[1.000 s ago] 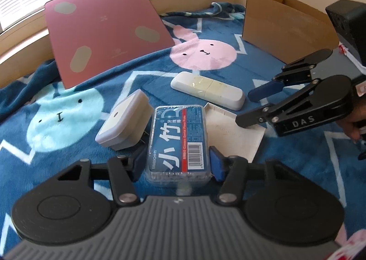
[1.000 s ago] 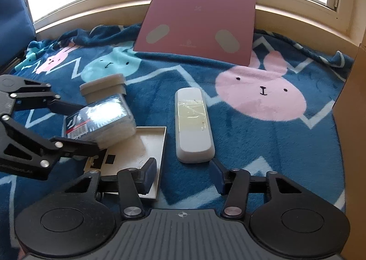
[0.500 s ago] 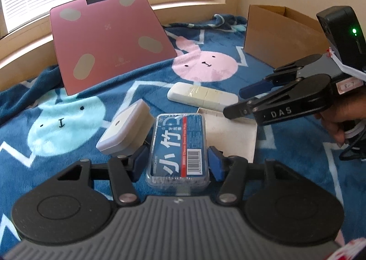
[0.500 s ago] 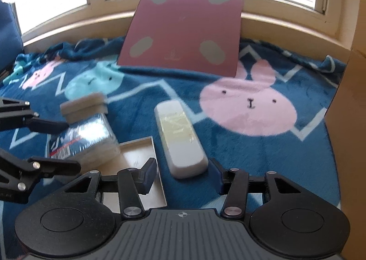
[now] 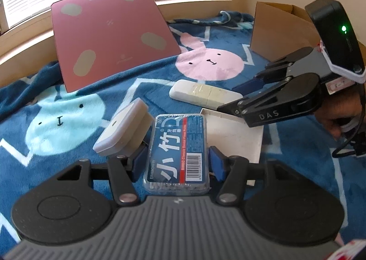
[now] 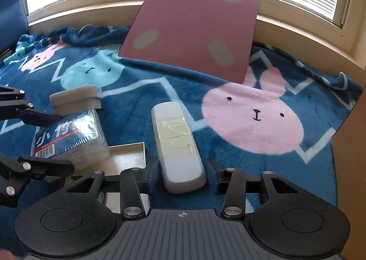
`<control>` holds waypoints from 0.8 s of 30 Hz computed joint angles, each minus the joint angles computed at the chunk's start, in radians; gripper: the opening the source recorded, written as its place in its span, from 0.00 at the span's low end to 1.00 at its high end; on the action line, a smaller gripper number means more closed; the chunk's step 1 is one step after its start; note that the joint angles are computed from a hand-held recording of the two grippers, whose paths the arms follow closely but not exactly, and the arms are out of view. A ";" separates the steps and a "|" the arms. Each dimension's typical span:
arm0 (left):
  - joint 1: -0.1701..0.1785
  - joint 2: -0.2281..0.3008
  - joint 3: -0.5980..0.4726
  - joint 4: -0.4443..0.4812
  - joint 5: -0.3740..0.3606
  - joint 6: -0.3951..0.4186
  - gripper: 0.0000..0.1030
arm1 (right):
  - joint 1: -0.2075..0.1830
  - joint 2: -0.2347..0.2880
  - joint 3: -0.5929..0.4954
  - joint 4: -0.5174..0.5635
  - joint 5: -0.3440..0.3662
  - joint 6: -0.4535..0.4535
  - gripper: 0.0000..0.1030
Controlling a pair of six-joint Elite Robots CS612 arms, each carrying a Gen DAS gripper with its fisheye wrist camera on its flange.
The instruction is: Organize rigid objects
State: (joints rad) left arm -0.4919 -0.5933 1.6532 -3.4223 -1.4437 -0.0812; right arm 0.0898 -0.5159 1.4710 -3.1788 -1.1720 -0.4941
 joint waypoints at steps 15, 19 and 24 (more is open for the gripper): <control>-0.052 -0.085 0.176 -0.051 0.115 -0.141 0.51 | -0.042 -0.139 0.262 -0.112 -0.059 0.112 0.37; -0.076 -0.101 0.236 -0.083 0.139 -0.180 0.51 | -0.056 -0.162 0.341 -0.143 -0.050 0.092 0.36; -0.095 -0.095 0.265 -0.134 0.162 -0.184 0.64 | -0.059 -0.163 0.372 -0.173 -0.030 0.075 0.36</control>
